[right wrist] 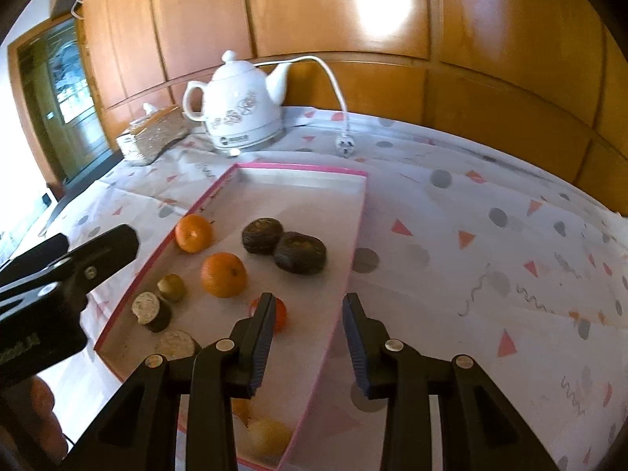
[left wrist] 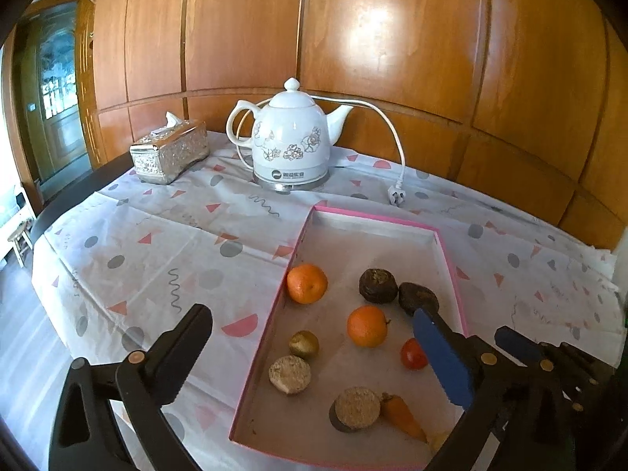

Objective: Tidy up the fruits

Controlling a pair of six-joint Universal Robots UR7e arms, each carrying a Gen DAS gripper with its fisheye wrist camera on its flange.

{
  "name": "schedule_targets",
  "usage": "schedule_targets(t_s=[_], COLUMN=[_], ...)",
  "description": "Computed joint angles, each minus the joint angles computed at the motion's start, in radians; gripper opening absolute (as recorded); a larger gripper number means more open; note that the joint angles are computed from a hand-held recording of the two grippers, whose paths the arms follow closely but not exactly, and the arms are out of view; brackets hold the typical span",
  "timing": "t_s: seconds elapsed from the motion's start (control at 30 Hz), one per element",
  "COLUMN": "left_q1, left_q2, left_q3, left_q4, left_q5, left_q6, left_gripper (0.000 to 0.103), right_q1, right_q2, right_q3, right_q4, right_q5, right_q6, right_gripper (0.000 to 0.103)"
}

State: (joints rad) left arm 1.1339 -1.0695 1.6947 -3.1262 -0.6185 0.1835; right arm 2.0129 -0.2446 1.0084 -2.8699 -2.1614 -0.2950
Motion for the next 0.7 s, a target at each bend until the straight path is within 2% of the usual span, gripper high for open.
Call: schedule_targets(t_s=[0.23,0.33,0.7], left_q1=[-0.015,-0.018,-0.033], left_q2=[-0.020,-0.029,-0.032], left_q3=[0.046,0.060,0.089], left_q4=[-0.038,-0.044,-0.108], left_q5=[-0.009,-0.023,-0.001], left_q6=[0.012,0.004,0.035], left_gripper=[0.103,0.103,0.103], right_q1=[0.006,0.007,0.017], right_q2=[-0.014,-0.020,-0.024], right_q3=[0.051,0.066,0.082], right_q4=[-0.069,-0.075,-0.105], right_q5=[-0.042,-0.046,-0.052], right_q6=[0.015,0.026,0.009], right_gripper=[0.035,0.035,0.035])
